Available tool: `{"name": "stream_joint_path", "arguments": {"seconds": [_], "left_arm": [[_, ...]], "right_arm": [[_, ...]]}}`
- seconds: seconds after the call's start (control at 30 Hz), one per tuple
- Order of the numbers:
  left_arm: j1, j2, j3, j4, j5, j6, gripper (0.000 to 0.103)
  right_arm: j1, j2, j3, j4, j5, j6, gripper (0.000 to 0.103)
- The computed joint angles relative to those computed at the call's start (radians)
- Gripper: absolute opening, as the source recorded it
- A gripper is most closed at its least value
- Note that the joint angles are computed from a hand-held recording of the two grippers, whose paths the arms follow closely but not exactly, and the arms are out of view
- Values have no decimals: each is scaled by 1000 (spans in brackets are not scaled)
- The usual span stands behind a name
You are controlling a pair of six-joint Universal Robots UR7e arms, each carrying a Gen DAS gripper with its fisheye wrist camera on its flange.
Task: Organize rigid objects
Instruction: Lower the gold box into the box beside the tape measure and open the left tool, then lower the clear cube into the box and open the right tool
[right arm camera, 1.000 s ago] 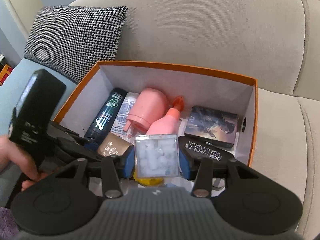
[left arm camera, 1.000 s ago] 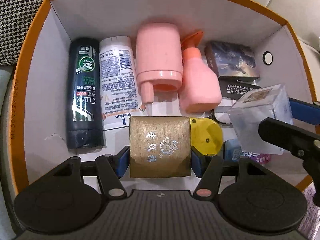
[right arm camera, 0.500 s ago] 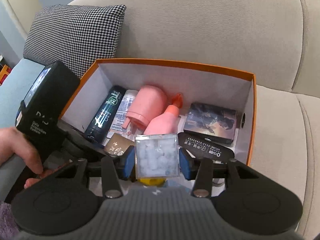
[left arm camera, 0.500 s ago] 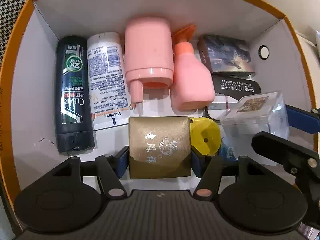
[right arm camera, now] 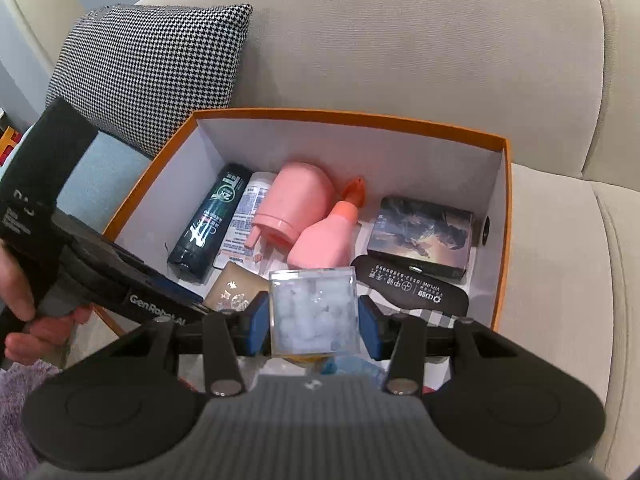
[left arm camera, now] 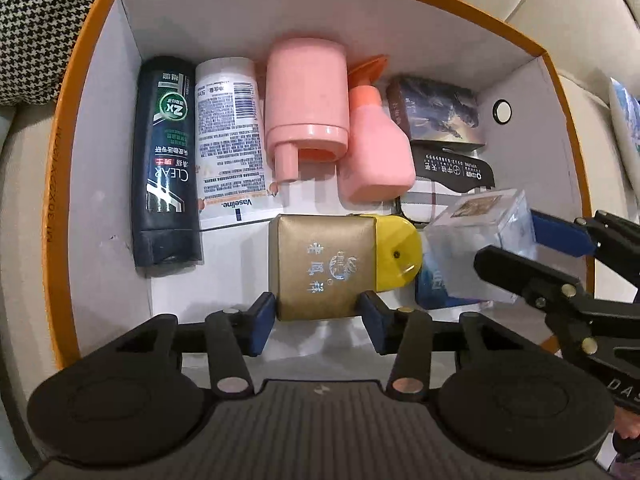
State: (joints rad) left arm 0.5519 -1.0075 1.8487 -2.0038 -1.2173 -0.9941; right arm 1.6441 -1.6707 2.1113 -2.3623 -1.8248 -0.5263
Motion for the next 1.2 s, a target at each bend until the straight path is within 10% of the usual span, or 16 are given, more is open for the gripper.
{"name": "stream_joint_path", "arguments": {"seconds": [0.2, 0.67, 1.2], "left_arm": [[-5, -39, 30, -37, -6, -20, 54], [-124, -202, 77, 58, 289, -17, 35], [-108, -233, 160, -65, 290, -31, 33]], "right_arm": [[15, 3, -7, 28, -3, 4, 48], [131, 122, -42, 92, 111, -56, 48], [217, 398, -269, 380, -74, -320, 48]]}}
